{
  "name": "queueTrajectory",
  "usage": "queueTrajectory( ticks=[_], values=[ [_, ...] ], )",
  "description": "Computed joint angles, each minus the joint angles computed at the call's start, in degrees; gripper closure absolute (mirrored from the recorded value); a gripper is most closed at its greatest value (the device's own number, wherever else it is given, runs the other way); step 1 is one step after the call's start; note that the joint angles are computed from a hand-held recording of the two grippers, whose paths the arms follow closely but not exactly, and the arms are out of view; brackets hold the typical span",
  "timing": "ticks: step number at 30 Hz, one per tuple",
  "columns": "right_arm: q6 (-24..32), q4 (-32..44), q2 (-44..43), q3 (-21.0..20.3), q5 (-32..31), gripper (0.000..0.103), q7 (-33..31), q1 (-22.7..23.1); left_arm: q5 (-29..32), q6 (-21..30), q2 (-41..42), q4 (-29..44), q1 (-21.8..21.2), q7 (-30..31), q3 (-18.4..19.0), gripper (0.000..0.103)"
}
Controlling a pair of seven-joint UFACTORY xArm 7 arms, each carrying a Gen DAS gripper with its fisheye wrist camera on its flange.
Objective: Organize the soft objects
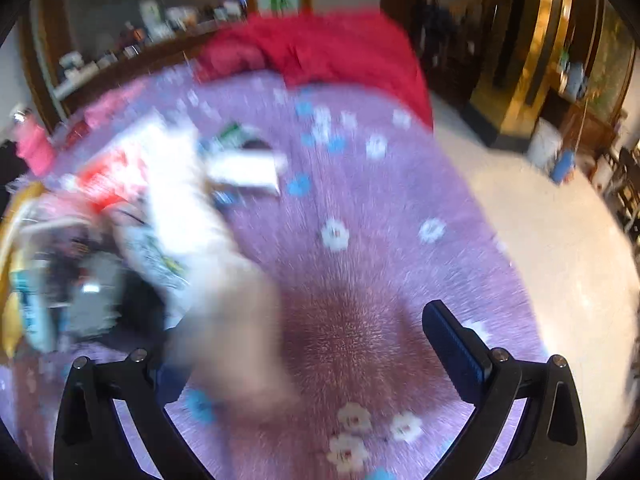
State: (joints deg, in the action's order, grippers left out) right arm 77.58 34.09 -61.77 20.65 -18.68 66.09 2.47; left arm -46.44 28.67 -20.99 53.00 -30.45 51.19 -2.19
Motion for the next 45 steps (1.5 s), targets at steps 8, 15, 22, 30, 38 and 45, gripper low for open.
queueTrajectory(
  ticks=[8,15,22,30,38,45],
  values=[
    [-8.45,0.20,-3.19,2.80,-8.39,0.000,0.83,-3.10,-5.65,1.63,1.99,3.57,1.13,6.69,2.16,0.000],
    [-13.98,-6.78,-5.15,1.94,-7.93,0.000,4.02,-5.31,-1.16,-0.37,1.44,0.25,4.63,6.32,1.89,0.000],
    [-16.05,-6.97,-6.06,2.65,-8.59,0.000,3.10,-5.36,-4.09,1.08,2.71,0.89,1.31,9.48,0.74,0.000],
    [-17.35,-7.53,-6.80,2.11,-7.77,0.000,2.64,-5.43,0.31,0.55,9.74,6.57,-1.51,11.93,-5.41,0.021],
    [-18.13,-8.13,-6.90,1.59,-6.69,0.000,1.91,-5.85,4.75,8.10,18.04,15.31,0.62,7.46,-8.57,0.075],
    [-18.18,-8.46,-7.38,1.58,-6.57,0.000,2.01,-6.13,-6.67,16.57,14.17,14.73,5.76,7.72,-6.18,0.080]
  ],
)
